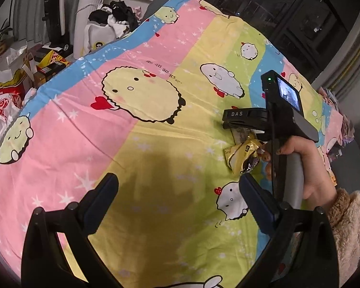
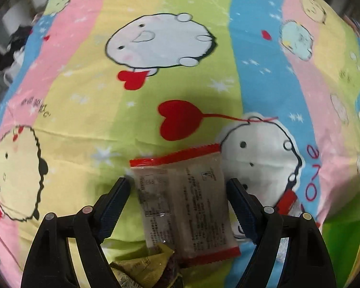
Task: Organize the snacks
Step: 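Lift the clear packet with the right gripper and carry it over the box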
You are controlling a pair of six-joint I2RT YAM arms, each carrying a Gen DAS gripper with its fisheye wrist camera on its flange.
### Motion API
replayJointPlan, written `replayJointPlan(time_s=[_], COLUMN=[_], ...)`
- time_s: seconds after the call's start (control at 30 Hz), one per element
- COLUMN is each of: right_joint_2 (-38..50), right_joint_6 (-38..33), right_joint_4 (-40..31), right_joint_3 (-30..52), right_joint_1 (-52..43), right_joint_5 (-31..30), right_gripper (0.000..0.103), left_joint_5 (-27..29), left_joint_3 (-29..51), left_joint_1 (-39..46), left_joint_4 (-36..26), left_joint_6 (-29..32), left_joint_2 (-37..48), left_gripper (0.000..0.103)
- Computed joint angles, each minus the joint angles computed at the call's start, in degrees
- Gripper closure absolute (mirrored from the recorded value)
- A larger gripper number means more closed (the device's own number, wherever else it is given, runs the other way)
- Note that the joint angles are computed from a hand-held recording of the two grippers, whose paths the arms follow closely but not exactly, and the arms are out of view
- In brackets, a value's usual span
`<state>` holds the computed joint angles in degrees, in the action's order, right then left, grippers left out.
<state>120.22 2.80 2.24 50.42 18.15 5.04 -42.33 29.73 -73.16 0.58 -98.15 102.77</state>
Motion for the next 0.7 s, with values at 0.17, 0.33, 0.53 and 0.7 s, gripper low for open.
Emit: replayJointPlan(time_s=[0.17,0.33,0.53,0.7], right_joint_2=[-2.58,-9.05,-29.6,-48.65], right_joint_6=[-1.74,-3.33,-8.01,-19.02], right_joint_4=[-0.27,3.74,0.68,-11.15], right_joint_3=[-2.73,-10.25,-20.72,-28.44], right_joint_1=[-3.51,-8.33,-17.93,-28.83], right_joint_5=[-5.54,-10.69,-19.55,-30.86], right_gripper=[0.038,0.039,0.04,0.04], left_joint_5=[0.9,1.59,1.91,2.01], left_joint_3=[-0.01,0.86,3.06,4.11], left_joint_1=[0.63,0.96,0.79,0.78], left_joint_4=[1.09,1.65,0.16,0.72], left_joint_6=[0.69,2.36,3.58,4.5], left_joint_2=[0.47,1.31,3.09,4.41], left_gripper=[0.002,0.002,0.002,0.002])
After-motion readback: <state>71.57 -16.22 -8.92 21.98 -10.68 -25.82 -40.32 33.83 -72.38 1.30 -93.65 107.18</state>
